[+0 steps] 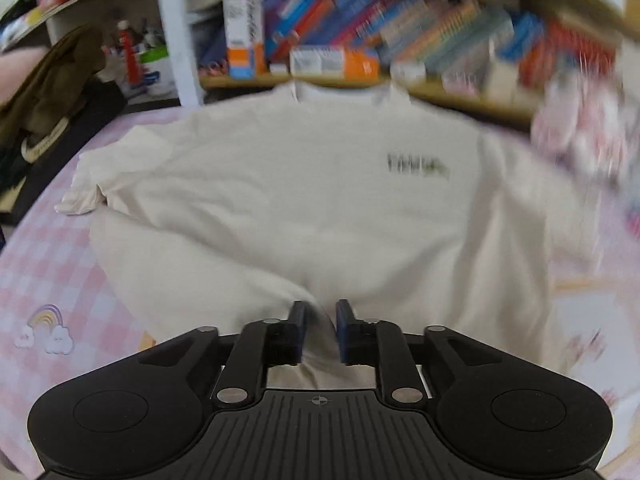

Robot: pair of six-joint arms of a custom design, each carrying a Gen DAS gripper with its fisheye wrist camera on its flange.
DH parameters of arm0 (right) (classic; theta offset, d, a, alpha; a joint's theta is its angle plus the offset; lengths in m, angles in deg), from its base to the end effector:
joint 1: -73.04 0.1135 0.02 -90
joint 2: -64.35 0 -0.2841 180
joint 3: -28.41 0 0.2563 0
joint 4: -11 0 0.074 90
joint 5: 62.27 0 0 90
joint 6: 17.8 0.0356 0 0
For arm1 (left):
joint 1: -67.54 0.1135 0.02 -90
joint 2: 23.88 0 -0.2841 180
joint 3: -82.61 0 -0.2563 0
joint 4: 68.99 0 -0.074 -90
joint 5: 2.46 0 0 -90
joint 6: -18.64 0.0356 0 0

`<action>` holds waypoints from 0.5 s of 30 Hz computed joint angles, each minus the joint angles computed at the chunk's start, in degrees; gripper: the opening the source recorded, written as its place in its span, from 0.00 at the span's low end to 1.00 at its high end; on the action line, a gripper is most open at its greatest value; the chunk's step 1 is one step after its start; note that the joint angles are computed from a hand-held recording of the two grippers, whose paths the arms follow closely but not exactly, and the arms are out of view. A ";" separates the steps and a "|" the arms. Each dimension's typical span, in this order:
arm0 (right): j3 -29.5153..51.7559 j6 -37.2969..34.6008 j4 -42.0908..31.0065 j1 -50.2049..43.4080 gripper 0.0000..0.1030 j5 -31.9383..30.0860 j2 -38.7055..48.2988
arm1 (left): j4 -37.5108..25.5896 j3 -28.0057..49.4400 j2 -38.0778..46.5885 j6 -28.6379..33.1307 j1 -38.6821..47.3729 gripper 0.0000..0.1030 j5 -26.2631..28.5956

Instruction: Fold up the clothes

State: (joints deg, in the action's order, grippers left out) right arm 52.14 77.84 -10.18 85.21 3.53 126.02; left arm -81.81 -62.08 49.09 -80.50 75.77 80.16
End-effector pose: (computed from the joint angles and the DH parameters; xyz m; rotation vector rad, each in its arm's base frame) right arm 0.1357 0.0442 0.1146 -0.3016 2.5856 0.6615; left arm 0.2064 0.0345 0.1442 -0.4255 2.4104 0.1508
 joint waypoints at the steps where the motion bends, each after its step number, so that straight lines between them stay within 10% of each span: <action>1: -0.10 0.22 0.10 0.14 0.07 0.11 -0.20 | 0.40 -1.15 -0.73 1.20 0.57 0.29 0.84; 7: -0.79 2.04 1.00 -0.71 0.07 0.74 0.65 | -1.68 -10.50 -15.29 14.65 36.70 0.53 28.51; 15: -1.35 12.82 0.51 7.46 0.07 9.66 -3.22 | 7.32 1.87 12.39 23.22 51.89 0.51 38.88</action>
